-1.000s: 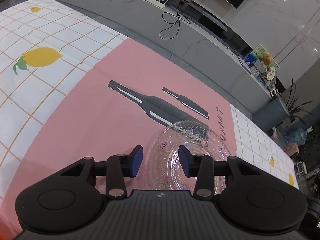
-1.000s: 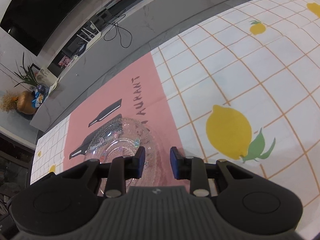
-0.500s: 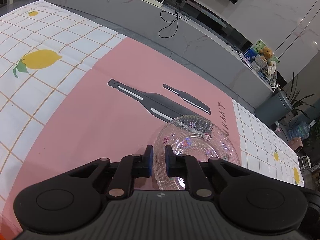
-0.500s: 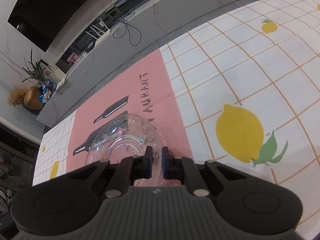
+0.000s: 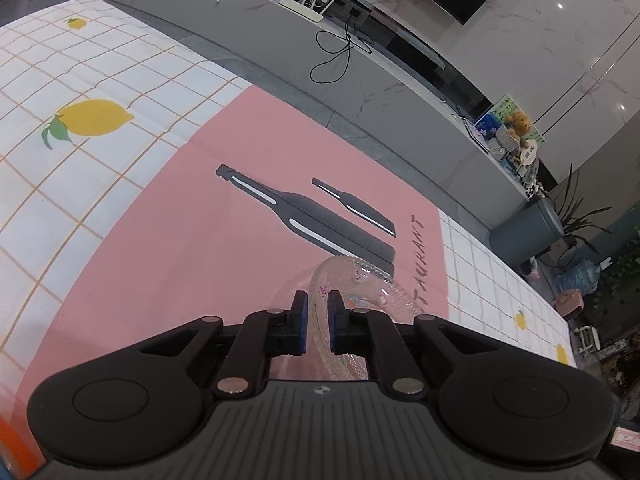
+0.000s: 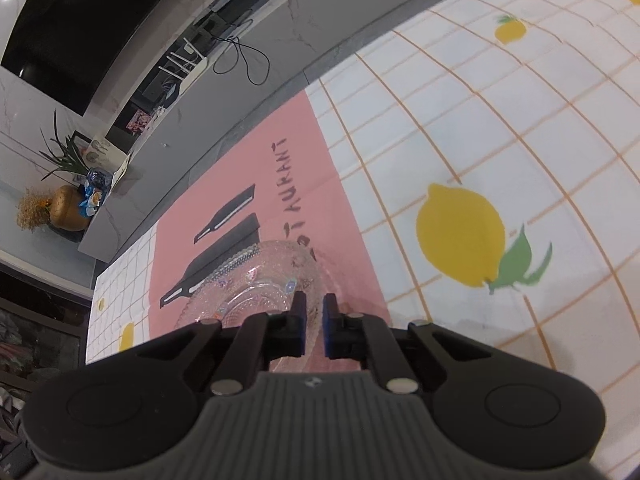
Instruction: Organize plates and bowls
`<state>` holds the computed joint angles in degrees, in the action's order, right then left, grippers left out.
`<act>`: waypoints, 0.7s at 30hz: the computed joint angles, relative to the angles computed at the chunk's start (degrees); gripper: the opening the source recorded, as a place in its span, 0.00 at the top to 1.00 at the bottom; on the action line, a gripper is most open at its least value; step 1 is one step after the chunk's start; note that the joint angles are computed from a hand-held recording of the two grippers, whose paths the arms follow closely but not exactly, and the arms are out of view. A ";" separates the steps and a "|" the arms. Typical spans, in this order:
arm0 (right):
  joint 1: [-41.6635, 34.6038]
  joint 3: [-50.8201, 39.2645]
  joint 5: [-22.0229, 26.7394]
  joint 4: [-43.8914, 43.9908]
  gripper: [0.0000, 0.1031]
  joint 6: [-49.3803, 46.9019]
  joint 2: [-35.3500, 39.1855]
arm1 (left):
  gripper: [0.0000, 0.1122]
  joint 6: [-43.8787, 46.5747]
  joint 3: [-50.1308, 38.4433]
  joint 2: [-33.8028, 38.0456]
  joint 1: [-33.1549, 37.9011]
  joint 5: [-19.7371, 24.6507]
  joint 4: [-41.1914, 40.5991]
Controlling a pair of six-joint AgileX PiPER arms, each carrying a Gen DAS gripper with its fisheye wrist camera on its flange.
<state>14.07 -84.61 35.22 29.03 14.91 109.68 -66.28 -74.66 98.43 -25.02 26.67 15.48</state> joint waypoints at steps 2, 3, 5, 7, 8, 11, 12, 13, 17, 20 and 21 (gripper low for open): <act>-0.42 1.46 0.61 1.81 0.94 -0.86 -1.02 | 0.91 -0.16 0.47 -0.92 -0.30 0.50 0.06; -0.49 2.60 0.37 2.74 0.94 -1.54 -1.79 | 0.91 -0.31 0.62 -1.34 -0.51 0.77 0.30; -0.54 4.68 -0.18 3.61 0.94 -2.32 -3.70 | 0.91 -0.53 0.91 -2.30 -1.00 0.98 0.74; -0.68 6.79 -0.96 4.60 0.94 -3.16 -5.74 | 0.91 -1.00 1.55 -3.56 -1.58 0.95 1.61; -0.86 7.83 -1.23 5.39 0.94 -3.86 -6.74 | 0.91 -1.28 1.69 -4.03 -1.90 1.00 2.03; -1.47 10.82 -1.71 7.77 0.94 -5.43 -9.69 | 0.91 -1.56 2.60 -5.59 -2.86 0.87 3.01; -1.62 11.84 -1.88 8.21 0.94 -5.64 -10.68 | 0.91 -1.29 2.87 -6.00 -3.07 0.87 2.78; -1.67 12.80 -2.09 8.33 0.94 -5.69 -11.65 | 0.91 -1.02 3.31 -6.38 -3.21 0.72 2.44; -1.84 16.66 -2.94 8.74 0.95 -5.92 -15.58 | 0.91 -3.20 5.25 -8.49 -5.01 1.20 4.05; -2.12 19.87 -3.39 10.57 0.95 -7.84 -18.82 | 0.91 -6.35 7.15 -10.71 -6.99 1.85 6.76; -2.38 21.02 -3.42 11.31 0.95 -8.73 -19.92 | 0.91 -7.14 7.79 -11.50 -7.65 2.01 7.40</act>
<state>11.70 -63.59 31.80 40.34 6.18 89.76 -73.42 -66.87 86.93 -32.67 28.67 22.88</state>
